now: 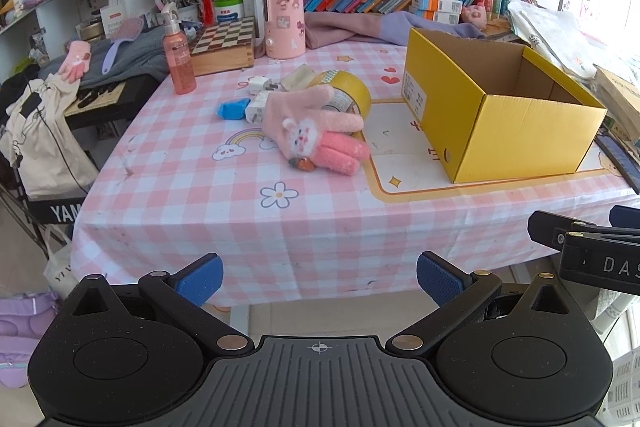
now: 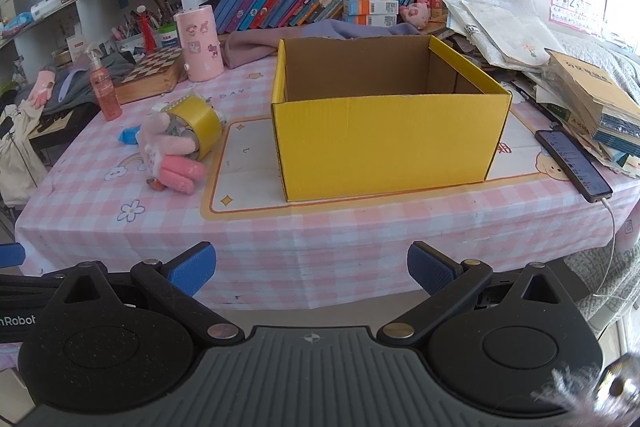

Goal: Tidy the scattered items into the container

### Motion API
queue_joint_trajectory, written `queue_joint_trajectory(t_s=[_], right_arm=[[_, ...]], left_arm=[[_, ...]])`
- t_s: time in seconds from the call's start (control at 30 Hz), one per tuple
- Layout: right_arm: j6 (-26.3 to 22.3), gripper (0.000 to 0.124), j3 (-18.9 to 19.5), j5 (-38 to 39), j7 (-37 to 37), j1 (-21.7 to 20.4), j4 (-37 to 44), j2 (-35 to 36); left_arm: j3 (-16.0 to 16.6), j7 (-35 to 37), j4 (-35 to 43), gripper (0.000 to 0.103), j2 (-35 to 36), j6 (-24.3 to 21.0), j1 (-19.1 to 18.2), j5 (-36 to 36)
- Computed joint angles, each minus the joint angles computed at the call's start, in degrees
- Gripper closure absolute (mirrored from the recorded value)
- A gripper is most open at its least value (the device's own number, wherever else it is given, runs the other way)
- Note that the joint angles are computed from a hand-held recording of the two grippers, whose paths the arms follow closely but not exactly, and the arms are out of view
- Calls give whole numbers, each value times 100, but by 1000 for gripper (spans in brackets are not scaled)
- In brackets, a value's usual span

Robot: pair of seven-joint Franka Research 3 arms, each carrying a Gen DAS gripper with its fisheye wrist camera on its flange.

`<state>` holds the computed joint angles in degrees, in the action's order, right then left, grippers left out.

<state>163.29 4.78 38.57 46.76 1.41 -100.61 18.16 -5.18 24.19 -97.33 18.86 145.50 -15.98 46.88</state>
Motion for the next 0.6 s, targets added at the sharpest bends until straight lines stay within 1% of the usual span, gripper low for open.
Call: queue_joint_trajectory(t_s=[0.1, 0.33, 0.5, 0.6], right_arm=[[-22, 21, 94, 168, -234, -86, 28, 24], [-69, 21, 58, 213, -277, -50, 27, 13], [-73, 23, 49, 240, -297, -44, 13, 5], [-66, 24, 36, 237, -274, -33, -17, -14]], left_arm=[[-10, 31, -22, 0, -2, 23, 17, -51], [-1, -25, -56, 0, -23, 65, 18, -55], [10, -125, -185, 0, -92, 345, 50, 12], [-6, -50, -182, 0, -83, 415, 53, 5]])
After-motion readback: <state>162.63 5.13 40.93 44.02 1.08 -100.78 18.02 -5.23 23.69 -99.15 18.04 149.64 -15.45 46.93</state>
